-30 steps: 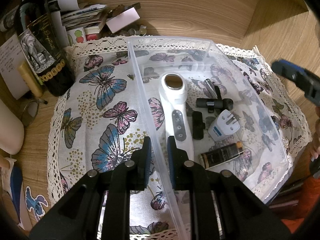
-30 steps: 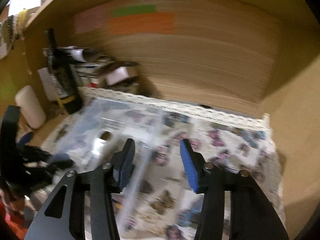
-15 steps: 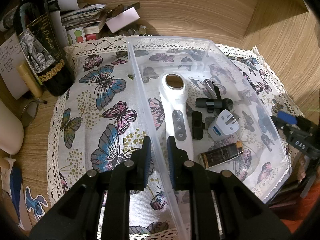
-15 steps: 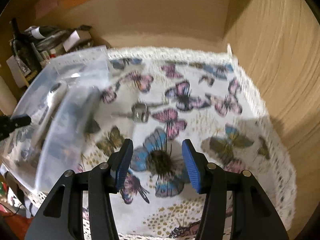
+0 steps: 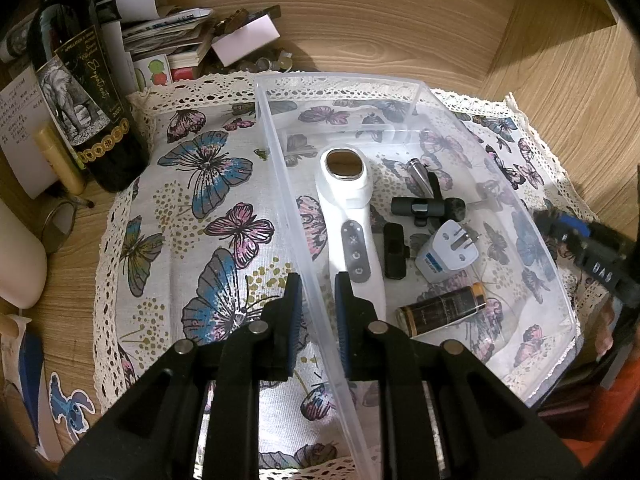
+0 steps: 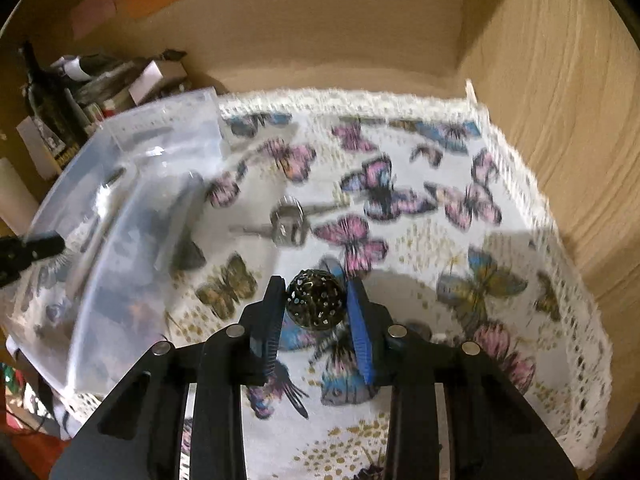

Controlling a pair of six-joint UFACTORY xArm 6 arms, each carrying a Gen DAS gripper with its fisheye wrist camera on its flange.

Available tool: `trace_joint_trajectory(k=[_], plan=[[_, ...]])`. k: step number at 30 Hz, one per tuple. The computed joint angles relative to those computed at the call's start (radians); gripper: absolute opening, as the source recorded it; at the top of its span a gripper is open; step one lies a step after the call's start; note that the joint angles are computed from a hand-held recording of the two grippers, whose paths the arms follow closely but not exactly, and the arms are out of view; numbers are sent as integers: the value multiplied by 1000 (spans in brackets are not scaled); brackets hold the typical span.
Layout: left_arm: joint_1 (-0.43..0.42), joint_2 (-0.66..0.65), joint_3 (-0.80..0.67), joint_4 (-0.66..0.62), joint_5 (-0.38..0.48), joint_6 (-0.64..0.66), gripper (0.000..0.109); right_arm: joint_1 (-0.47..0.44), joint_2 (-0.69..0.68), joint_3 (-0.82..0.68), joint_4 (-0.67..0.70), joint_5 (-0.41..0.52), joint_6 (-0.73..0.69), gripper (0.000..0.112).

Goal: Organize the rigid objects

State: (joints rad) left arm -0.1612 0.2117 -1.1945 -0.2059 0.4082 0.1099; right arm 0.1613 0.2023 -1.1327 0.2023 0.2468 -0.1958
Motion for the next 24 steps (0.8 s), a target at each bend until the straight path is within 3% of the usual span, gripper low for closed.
trace_joint_trajectory(k=[5, 13, 24], plan=[[0, 0, -1, 0, 1, 0, 15, 22, 1, -44, 18, -29, -36, 29], [0, 0, 0, -1, 0, 0, 15, 86, 29, -149, 152, -59, -213, 29], [1, 0, 0, -1, 0, 0, 15, 171, 119, -300, 243, 31, -375, 28]])
